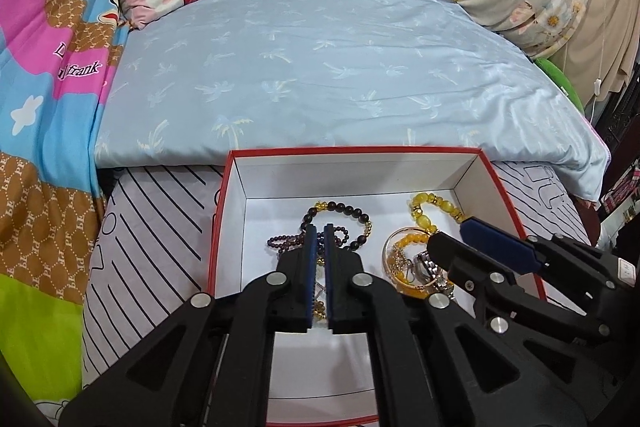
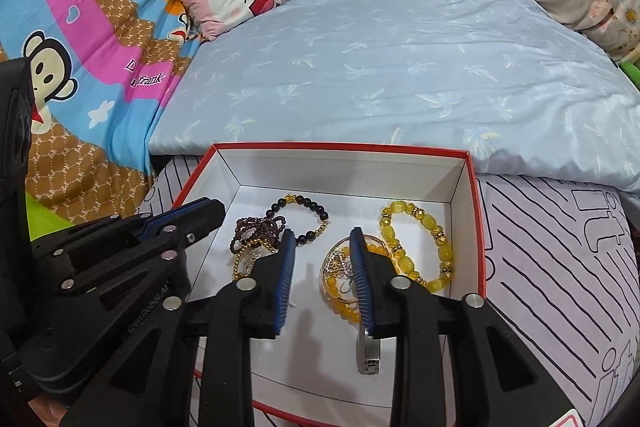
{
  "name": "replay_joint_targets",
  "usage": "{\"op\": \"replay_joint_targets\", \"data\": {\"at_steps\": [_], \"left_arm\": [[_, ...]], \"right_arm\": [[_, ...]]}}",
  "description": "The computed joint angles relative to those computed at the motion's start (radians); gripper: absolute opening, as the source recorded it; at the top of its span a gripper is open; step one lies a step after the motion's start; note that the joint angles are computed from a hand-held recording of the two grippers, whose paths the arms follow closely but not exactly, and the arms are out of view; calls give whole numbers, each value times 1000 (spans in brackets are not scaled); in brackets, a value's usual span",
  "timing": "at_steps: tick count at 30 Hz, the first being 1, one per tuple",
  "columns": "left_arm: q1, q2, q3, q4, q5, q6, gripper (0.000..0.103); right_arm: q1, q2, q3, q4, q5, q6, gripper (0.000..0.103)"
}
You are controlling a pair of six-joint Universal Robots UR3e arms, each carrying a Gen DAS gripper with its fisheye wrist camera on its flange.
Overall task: Organize jewelry
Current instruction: 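Open the right tool to drop the tiara pendant while the left tool releases the chain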
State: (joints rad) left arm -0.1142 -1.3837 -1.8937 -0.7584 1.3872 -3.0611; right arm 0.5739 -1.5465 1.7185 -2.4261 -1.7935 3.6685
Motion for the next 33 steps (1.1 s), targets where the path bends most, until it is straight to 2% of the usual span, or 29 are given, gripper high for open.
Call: {"op": "replay_joint_targets", "data": {"at_steps": [1, 6, 11, 13, 21, 27, 33], "left_arm": [[-4, 0, -5, 7, 10, -3, 10], [-8, 12, -15, 9, 25, -14, 15], [-17, 39, -26, 12, 63, -21, 35], [-13, 56, -30, 1, 57, -16, 35], [-49, 115, -44, -32, 94, -27, 35], [-70, 188, -63, -84, 118, -48, 35], [-101, 270, -89, -130, 162, -63, 39]], "right_arm": [[7, 2, -6, 9, -17, 3, 32], [19, -8, -11, 24, -39, 8, 32], [24, -37, 7, 33, -50, 25, 35], [32, -49, 10, 41, -66, 37, 39], [69, -101, 33, 78, -100, 81, 41], [141, -145, 30, 138, -183, 138, 50], [215, -171, 11, 212, -243, 210, 52]]}}
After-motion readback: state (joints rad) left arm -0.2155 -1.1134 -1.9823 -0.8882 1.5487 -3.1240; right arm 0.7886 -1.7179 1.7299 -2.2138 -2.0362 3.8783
